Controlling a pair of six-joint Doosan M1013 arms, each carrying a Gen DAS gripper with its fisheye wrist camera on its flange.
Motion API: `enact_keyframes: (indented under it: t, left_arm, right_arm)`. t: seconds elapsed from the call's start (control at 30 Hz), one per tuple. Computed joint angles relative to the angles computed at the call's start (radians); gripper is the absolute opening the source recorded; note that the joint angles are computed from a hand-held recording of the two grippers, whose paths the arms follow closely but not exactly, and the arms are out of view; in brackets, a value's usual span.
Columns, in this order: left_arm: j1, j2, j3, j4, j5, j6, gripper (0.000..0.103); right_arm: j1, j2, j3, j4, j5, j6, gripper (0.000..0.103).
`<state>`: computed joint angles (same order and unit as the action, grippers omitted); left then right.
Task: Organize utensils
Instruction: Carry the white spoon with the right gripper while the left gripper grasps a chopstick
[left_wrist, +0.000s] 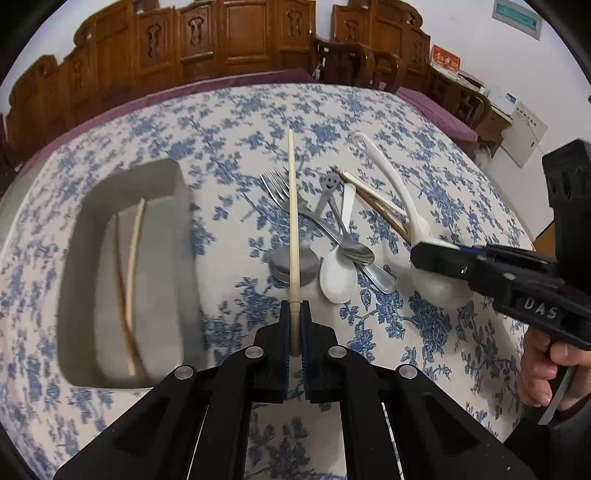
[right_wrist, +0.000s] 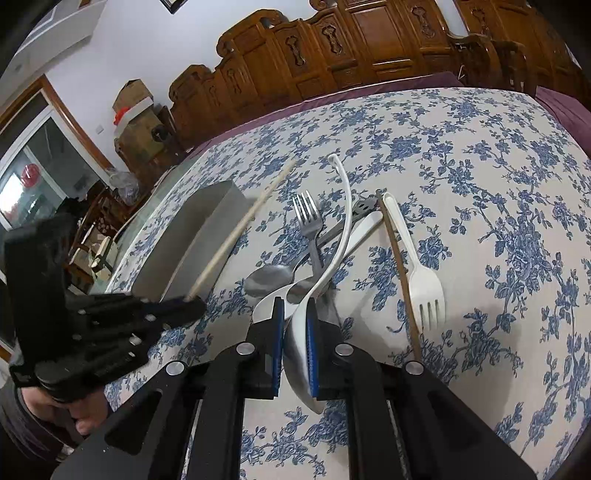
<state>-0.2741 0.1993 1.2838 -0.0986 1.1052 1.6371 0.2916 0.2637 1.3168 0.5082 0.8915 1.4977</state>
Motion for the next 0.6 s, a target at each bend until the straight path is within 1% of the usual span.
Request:
enact_keyframes:
  t: [0.3,0.6]
  left_arm:
    - [0.029,-0.024,0.002,0.019,-0.009,-0.002,0.004]
    - [0.065,-0.036,0.007,0.033,-0.016,-0.009,0.004]
  right_arm:
    - [0.025,-0.009,-0.002,-0.025,-0.004,-0.001,0.012]
    - [0.068,0.007,-0.06,-0.063,0.017,-0.011,0.013]
